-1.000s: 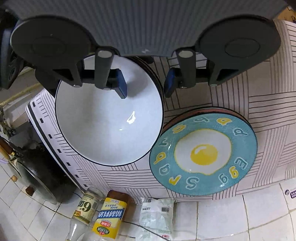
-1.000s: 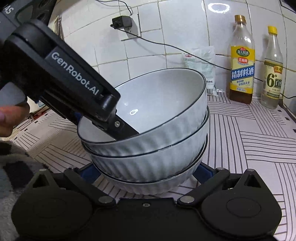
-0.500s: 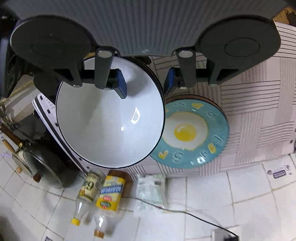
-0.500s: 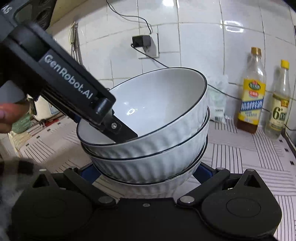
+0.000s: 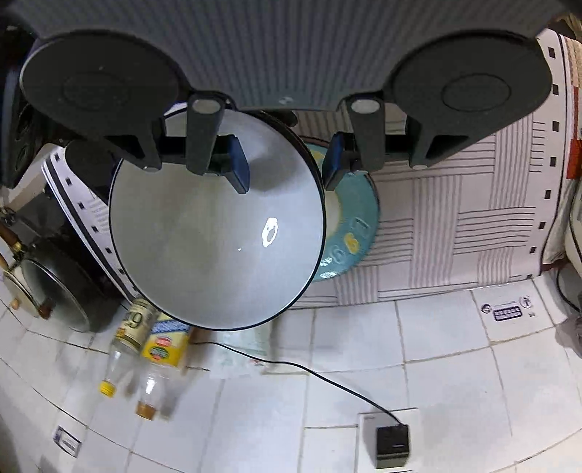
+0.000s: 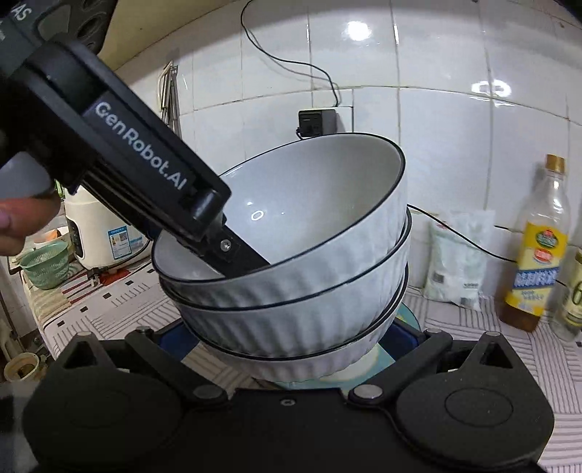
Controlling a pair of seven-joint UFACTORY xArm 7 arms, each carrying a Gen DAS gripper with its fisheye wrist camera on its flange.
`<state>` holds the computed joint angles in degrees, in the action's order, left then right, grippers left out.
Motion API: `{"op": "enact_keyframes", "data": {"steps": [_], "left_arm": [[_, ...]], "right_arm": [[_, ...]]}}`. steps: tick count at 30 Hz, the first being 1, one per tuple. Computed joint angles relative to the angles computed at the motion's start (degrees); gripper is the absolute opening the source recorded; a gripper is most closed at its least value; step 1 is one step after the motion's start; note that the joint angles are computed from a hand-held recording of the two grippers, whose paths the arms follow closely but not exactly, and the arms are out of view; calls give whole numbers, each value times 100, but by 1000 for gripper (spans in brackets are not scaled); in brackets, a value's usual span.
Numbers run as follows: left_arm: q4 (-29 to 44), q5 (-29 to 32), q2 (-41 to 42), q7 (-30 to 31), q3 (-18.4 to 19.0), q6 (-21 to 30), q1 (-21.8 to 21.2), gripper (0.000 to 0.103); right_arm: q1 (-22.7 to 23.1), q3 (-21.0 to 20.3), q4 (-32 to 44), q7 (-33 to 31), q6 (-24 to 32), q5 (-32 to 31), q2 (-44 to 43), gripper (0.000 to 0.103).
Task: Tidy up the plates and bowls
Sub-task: 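Lift the bowl stack with the right tool while the left tool steadies its rim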
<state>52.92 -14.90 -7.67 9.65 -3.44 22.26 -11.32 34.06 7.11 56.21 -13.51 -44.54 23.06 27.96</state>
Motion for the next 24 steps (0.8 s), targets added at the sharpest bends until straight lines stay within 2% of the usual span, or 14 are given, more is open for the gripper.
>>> {"op": "enact_keyframes", "data": {"steps": [3, 8, 14, 19, 24], "left_arm": [[177, 101, 177, -57, 16, 23, 68, 42], [528, 149, 559, 67, 4, 40, 154, 42], [872, 119, 1073, 283, -83, 27, 256, 42], [1126, 80, 1515, 344, -161, 2, 338, 42], [1388, 16, 1898, 354, -241, 32, 433, 42]], "right_arm": [[-110, 30, 261, 181, 102, -232, 160, 103], [-48, -108, 694, 43, 319, -229, 403, 103], [175, -336, 1169, -257, 380, 177, 807, 103], [6, -307, 1358, -86, 645, 88, 991, 103], [74, -477, 1595, -153, 880, 133, 1209, 103]]}}
